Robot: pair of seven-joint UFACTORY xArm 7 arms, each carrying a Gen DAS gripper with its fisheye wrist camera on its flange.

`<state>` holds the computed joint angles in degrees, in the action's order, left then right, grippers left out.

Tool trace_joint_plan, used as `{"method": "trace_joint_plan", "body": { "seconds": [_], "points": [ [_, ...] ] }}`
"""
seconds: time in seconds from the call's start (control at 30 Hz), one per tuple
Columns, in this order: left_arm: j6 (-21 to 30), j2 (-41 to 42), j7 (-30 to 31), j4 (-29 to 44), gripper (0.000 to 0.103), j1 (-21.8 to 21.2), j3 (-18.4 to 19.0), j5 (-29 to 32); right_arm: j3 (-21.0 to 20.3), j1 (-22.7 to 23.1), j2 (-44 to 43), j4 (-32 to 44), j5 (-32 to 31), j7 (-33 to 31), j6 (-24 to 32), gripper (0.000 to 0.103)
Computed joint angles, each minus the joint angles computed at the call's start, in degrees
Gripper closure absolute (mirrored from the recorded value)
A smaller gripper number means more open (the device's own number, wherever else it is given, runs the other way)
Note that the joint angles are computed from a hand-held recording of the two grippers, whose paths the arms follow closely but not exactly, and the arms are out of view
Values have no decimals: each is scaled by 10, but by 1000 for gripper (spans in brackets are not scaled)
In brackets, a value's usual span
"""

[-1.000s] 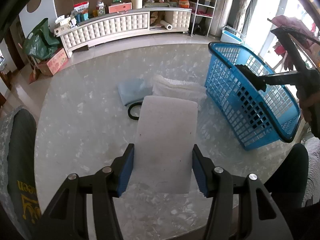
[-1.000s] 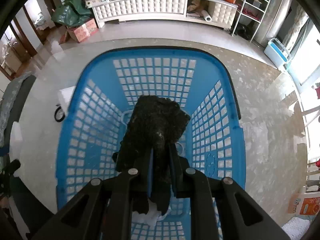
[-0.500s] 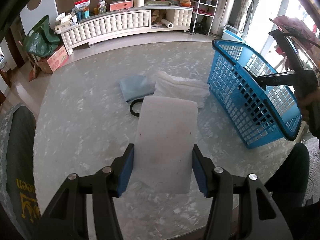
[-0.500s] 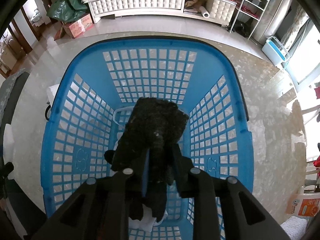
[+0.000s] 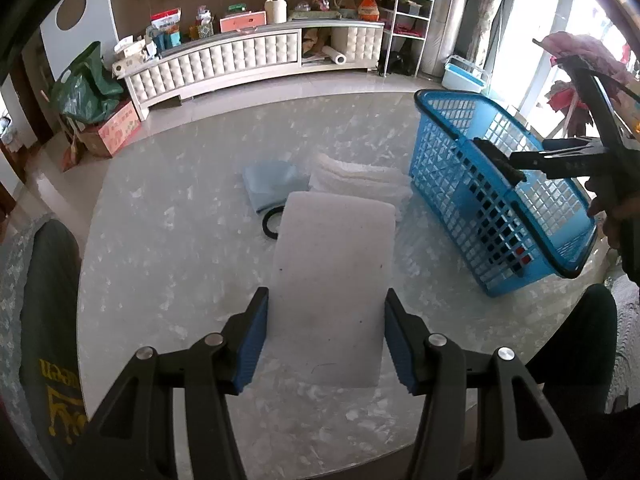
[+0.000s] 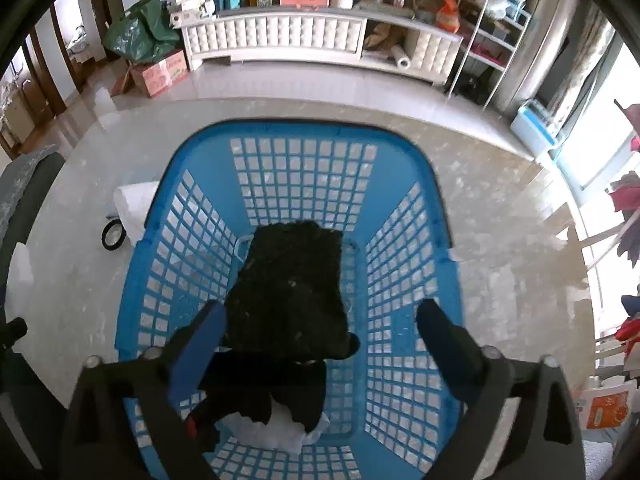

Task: Organize soft objects
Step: 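Open the right tool to drop the black fuzzy cloth into the basket, then lower the white cloth held in the left tool into the basket and release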

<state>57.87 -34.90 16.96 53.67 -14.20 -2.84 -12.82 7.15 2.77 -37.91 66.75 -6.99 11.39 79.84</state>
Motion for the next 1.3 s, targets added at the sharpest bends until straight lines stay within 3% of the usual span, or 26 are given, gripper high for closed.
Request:
{"method": "trace_joint_plan", "body": {
  "seconds": [0.27, 0.57, 1.3],
  "points": [
    [4, -5, -4, 17, 50, -9, -11, 3, 3, -8, -65, -29, -16, 8, -17, 0],
    [7, 18, 2, 62, 50, -36, -28, -2, -13, -20, -128, -43, 0, 0, 11, 0],
    [7, 179, 98, 194, 50, -134, -91, -49, -51, -52, -206, -79, 19, -13, 29, 0]
  ]
}}
